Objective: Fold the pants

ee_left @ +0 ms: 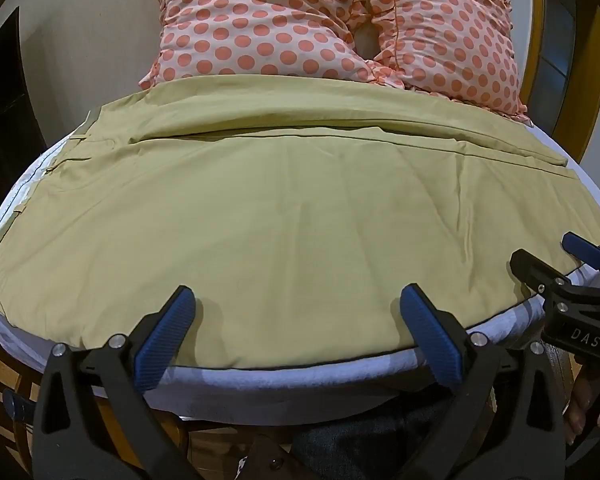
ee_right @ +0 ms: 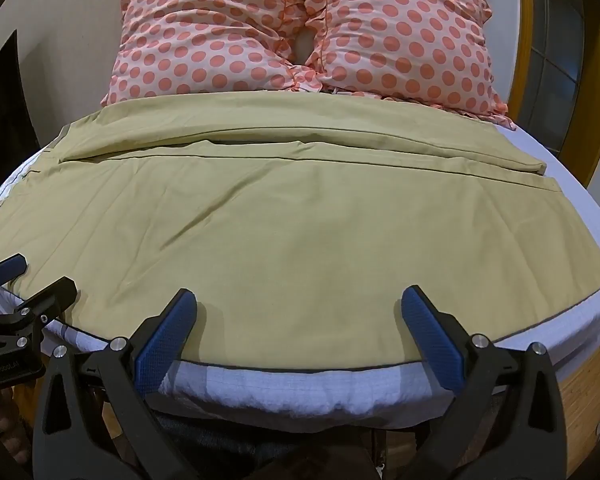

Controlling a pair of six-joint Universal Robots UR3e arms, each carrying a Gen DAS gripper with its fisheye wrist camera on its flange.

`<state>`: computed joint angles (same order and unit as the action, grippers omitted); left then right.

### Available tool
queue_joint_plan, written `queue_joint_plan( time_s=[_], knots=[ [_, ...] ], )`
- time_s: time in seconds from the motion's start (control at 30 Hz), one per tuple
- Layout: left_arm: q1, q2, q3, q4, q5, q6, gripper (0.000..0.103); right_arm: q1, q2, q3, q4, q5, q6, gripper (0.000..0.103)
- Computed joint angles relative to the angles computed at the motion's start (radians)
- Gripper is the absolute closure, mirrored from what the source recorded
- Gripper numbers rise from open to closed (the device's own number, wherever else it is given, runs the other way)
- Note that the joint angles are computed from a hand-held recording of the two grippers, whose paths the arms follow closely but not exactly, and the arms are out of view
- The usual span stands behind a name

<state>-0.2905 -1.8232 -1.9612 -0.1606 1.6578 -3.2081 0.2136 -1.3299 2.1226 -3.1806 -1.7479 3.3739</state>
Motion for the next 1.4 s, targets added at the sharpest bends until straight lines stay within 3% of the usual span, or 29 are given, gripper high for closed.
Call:
queue_joint_plan(
  time_s=[1.4],
  knots=[
    [-0.001,-0.002,-0.005,0.015,0.002,0.001,0.002,-0.001,-0.009,0.019,-0.031,-0.007,-0.002,0.001]
  ],
)
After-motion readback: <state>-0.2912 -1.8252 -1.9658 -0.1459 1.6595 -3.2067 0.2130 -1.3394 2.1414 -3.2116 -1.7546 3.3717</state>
